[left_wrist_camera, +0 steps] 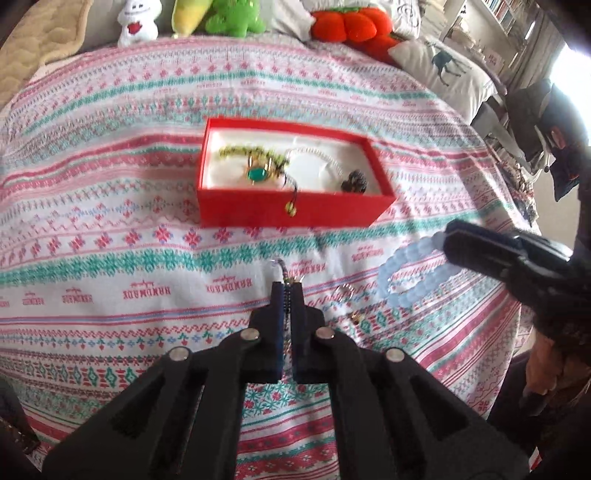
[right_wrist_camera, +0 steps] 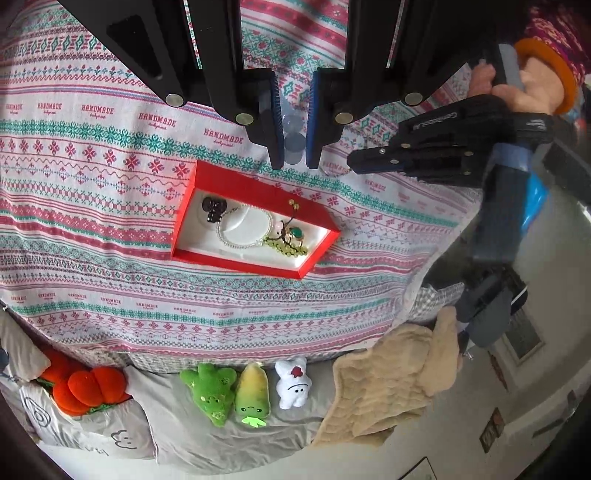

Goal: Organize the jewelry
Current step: 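Grasp a small gold earring on the cover with the left gripper, then carry the earring and bead bracelet into the red box and open both grippers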

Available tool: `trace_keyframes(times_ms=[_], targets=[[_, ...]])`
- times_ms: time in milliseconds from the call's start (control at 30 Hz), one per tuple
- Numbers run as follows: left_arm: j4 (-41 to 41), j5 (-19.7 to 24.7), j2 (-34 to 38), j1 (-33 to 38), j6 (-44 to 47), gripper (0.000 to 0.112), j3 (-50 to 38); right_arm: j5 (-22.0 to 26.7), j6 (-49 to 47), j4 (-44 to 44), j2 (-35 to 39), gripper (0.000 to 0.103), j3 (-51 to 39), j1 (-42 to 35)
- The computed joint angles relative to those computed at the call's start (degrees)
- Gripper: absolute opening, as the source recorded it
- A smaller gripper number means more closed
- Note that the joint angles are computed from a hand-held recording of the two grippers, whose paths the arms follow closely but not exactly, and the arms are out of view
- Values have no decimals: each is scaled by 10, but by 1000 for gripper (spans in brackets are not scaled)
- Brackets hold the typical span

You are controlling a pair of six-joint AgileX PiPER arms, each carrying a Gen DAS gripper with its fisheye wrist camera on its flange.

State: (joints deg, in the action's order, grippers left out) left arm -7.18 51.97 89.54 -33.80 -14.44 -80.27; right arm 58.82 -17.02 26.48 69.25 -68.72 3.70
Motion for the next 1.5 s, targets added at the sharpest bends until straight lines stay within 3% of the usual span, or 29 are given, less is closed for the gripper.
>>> trace_keyframes(times_ms=[400, 867, 1067, 1500], targets=[[46, -1, 29, -4, -48, 3, -102, -32, 37, -17, 36, 12, -51, -2], [23, -24, 106, -7, -59, 3, -192, -53, 55, -28, 72, 12, -93, -13], [-20, -55, 139, 19, -51, 3, -195, -59, 59, -45, 89, 12, -103, -11], [60, -41, 164, 39, -127, 7, -194, -69, 93, -54, 135, 12, -143, -2]])
